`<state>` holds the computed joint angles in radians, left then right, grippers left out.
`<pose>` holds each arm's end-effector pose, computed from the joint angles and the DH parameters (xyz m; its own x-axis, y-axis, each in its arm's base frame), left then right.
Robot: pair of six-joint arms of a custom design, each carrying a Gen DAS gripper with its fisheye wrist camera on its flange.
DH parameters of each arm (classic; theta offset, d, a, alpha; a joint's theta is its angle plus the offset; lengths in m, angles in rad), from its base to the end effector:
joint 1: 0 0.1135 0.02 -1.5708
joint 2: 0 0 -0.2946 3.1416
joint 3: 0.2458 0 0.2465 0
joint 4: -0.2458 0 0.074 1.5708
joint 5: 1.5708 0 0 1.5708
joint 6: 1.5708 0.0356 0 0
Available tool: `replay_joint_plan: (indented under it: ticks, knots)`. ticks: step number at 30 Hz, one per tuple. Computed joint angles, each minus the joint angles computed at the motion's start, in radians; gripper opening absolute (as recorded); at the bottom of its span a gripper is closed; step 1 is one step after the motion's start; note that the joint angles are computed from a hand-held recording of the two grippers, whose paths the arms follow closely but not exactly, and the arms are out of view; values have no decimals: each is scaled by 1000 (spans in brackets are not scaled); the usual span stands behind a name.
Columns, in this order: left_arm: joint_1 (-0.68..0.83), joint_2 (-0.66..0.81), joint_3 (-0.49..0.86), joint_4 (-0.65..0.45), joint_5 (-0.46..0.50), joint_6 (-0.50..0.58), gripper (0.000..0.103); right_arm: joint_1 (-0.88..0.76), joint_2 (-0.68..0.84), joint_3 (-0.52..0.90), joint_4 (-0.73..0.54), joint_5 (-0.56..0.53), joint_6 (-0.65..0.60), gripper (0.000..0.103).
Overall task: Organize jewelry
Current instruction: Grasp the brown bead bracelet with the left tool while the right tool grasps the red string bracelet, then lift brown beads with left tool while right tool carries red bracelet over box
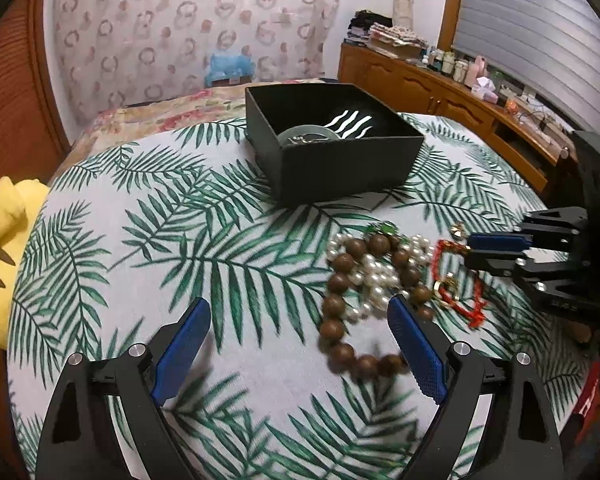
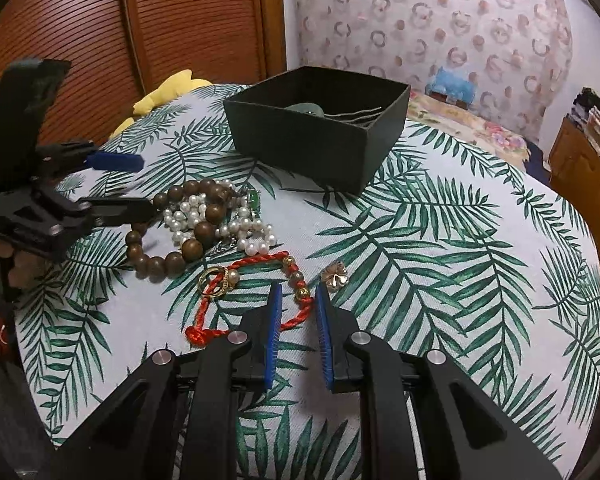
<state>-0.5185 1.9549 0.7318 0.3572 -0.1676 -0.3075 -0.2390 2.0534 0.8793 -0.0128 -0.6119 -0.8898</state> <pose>0.2973 -0.1628 0.0992 -0.7500 0.0843 -0.6560 0.1760 0.9815 -0.0750 0.3381 -0.0613 0.0815 -0.5553 -0.5193 -0.6496 -0.7095 0.7033 0.0443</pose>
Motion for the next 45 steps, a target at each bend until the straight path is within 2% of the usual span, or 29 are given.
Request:
replay_joint_plan:
  ticks: [1,4,8,12,14,17,25,27,34,45]
  knots:
    - [-5,-1,-6,6,0,-3,86,1,-2,-3,5,2,0,19]
    - [-15,-4,-15,10,6,-3,73,6,-11,-28,43,17,2,18]
    - [-15,14,5,0,21,2,52,25,-31,-85,130,52,11,18]
    - [-13,38,38,-16,46,5,30,25,-29,-84,132,52,11,18]
    - [-11,49,51,-18,50,9,28,24,-34,-88,132,52,11,18]
    - [-7,50,48,1,69,5,12,24,-36,-90,136,55,9,18]
    - [-53,-50,-37,67,12,-30,12,21,-35,-79,112,44,11,18]
    - [-66,-82,-56,78,-2,-35,12,16,-30,-64,95,38,21,9]
    - [-110,-188,-119,110,-50,-41,12,7,-27,-32,55,16,32,8]
    - [-123,-257,-163,128,-75,-40,12,-9,-200,-41,-1,-63,49,8]
